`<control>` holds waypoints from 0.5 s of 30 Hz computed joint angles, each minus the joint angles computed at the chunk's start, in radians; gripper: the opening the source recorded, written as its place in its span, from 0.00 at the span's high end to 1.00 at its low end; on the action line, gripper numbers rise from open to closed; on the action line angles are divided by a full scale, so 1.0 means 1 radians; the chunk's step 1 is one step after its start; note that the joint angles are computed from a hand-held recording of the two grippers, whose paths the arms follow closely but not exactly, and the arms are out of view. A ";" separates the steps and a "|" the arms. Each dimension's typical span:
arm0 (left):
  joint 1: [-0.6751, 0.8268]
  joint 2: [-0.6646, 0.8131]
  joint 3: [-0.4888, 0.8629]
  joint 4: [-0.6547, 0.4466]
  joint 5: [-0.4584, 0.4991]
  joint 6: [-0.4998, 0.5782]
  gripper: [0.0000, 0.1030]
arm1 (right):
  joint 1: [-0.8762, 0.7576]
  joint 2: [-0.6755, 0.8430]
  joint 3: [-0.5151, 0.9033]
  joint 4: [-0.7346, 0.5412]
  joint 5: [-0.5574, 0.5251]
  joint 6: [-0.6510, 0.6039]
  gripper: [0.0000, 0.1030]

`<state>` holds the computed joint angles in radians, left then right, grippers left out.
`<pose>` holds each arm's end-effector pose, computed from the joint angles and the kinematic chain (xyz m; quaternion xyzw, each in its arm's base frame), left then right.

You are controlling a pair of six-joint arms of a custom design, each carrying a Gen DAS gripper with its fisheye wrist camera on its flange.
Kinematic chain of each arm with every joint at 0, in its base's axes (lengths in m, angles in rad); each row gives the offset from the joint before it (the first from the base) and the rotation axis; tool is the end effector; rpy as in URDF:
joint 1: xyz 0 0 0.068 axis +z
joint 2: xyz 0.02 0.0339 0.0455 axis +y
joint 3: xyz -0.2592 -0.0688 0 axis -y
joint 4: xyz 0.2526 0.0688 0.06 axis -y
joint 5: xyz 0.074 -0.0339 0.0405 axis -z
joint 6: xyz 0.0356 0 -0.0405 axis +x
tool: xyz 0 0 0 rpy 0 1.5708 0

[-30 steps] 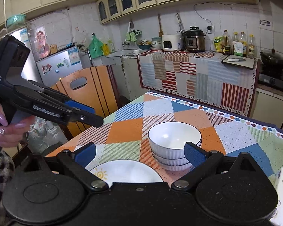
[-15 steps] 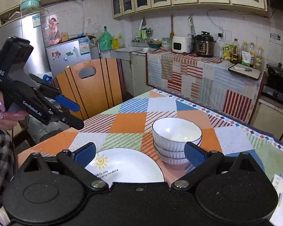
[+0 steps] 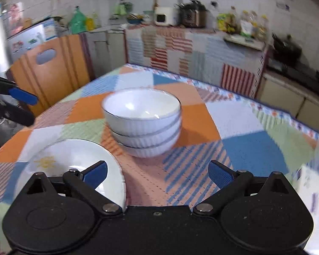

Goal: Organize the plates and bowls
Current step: 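Move the left tool to the bowl stack rim and close on it, then lift the bowl stack with the left tool and carry it toward the plates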

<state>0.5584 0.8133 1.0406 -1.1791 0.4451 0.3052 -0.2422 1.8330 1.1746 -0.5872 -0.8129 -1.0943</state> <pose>0.1235 0.0591 0.3308 -0.0506 0.9301 -0.0666 0.3578 0.3510 -0.0601 0.1634 -0.4329 0.7989 0.2141 0.3584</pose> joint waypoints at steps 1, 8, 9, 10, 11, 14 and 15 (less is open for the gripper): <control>-0.006 0.012 -0.014 0.039 -0.005 -0.019 0.08 | 0.008 0.029 0.008 0.025 0.004 0.028 0.01; 0.000 0.164 -0.037 0.223 0.083 -0.188 0.08 | 0.066 0.206 0.169 -0.054 0.009 0.122 0.01; -0.010 0.189 -0.040 0.253 0.088 -0.224 0.08 | 0.072 0.223 0.192 -0.086 0.004 0.116 0.01; -0.023 0.215 -0.044 0.285 0.089 -0.260 0.08 | 0.079 0.239 0.211 -0.113 0.003 0.115 0.01; -0.039 0.240 -0.047 0.318 0.082 -0.304 0.08 | 0.087 0.252 0.227 -0.136 0.004 0.118 0.01; -0.088 0.319 -0.052 0.398 0.069 -0.404 0.09 | 0.112 0.259 0.235 -0.163 0.012 0.144 0.01; -0.103 0.344 -0.053 0.420 0.067 -0.422 0.10 | 0.121 0.267 0.247 -0.183 0.015 0.154 0.01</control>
<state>0.4558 1.1569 0.9881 -0.7595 0.5126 -0.1169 -0.1211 2.1002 1.4213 -0.7701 -0.7983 -0.9398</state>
